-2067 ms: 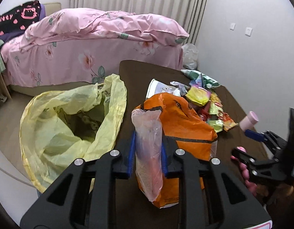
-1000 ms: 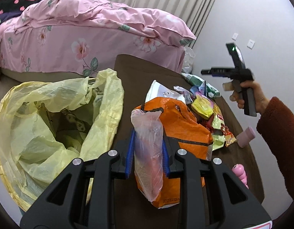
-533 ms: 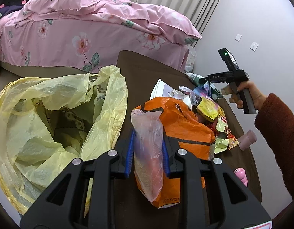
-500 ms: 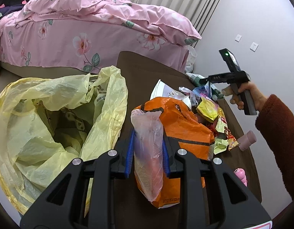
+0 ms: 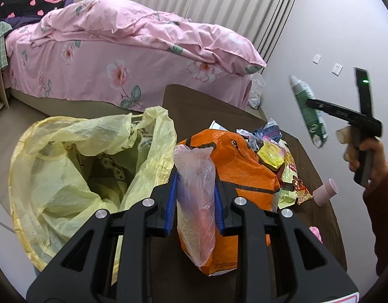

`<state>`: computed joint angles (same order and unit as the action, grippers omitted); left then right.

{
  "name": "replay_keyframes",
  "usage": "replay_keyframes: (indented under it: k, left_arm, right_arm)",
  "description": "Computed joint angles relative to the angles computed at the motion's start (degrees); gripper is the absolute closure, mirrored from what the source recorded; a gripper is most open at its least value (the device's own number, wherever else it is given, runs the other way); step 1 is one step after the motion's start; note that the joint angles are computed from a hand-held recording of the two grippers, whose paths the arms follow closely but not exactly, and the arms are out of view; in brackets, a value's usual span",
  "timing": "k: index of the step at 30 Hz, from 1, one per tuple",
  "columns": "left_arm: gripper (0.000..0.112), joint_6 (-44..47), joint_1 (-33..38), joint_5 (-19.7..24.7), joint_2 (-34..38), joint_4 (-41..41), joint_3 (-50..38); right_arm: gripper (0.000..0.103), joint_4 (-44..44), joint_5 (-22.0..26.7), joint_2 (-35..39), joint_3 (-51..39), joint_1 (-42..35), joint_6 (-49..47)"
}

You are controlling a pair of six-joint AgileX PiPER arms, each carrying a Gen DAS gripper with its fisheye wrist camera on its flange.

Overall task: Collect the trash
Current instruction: 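Carry the orange bag toward the yellow trash bag while the right gripper grasps the milk carton, then lower both held items into the yellow trash bag and open both grippers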

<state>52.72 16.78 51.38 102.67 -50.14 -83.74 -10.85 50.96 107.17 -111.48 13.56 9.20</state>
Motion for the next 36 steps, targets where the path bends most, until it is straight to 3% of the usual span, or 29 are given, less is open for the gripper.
replay_keyframes:
  k: [9,16,18,20,22,24,28,33,36]
  left_arm:
    - [0.089,-0.8,1.8,-2.4,-4.5,1.9,2.8]
    - [0.089,-1.4,4.2,-5.5,-6.2,4.5,2.3]
    - [0.089,-3.2,5.1,-8.5,-6.3,5.8,1.5]
    - [0.089,-7.0,5.1,-15.9,-6.8,9.8,1.7]
    - [0.089,-13.8,3.9,-26.1,-7.5,17.9,3.2]
    - [0.089,-23.3,3.2,-31.6,-6.4,28.1,2.9]
    - [0.089,-32.0,2.8,-31.4,-2.1,37.4,0.7]
    - [0.089,-35.7,0.3,-24.9,6.9,42.1,-3.8]
    - [0.090,-36.9,0.0,-26.4,8.3,45.1,-2.2]
  right_arm:
    - [0.054,-10.1,-8.9,-10.3,14.2,10.9,10.0]
    - [0.054,-7.4,-12.7,-11.1,17.2,15.2,7.5]
    - [0.054,-7.3,-13.8,-11.0,17.7,15.9,8.6]
    - [0.054,-7.5,-14.9,-10.8,18.0,16.4,9.4]
    - [0.054,-6.9,-16.0,-10.2,17.9,16.7,9.5]
    - [0.054,-7.1,-16.2,-9.1,17.3,17.4,10.2]
    - [0.054,-7.4,-17.3,-6.6,15.7,17.8,12.4]
    - [0.054,-1.7,-19.3,-1.0,9.4,18.5,11.9]
    - [0.054,1.1,-17.7,5.6,0.4,20.0,8.6]
